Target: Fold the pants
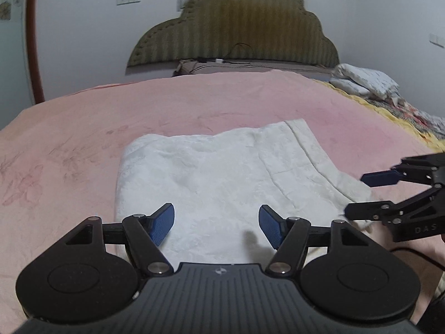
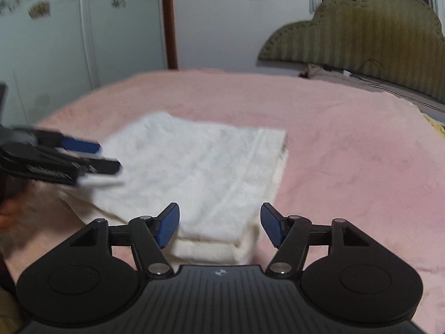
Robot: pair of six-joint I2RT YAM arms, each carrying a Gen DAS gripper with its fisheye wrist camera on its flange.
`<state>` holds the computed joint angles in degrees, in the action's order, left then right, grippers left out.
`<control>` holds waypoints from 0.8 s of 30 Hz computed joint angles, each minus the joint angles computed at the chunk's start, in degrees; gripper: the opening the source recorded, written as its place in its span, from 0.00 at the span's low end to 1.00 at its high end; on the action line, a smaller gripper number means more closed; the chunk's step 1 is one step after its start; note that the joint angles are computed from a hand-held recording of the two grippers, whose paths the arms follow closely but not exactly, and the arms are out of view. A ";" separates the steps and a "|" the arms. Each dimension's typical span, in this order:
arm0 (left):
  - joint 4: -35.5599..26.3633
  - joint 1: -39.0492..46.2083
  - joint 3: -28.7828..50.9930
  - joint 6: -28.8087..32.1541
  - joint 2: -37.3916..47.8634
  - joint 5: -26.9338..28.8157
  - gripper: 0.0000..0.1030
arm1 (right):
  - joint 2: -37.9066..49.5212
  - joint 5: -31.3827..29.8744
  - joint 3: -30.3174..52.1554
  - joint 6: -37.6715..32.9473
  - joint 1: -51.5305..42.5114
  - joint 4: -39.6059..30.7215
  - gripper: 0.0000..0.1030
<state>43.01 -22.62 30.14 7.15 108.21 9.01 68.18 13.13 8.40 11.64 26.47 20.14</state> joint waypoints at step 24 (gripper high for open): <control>1.14 2.06 -0.37 7.88 0.09 4.55 0.75 | -17.39 -3.54 -2.34 3.43 -0.71 -12.11 0.39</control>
<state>44.15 -20.55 29.76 15.03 108.30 13.56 50.79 9.59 6.06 15.06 25.76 8.03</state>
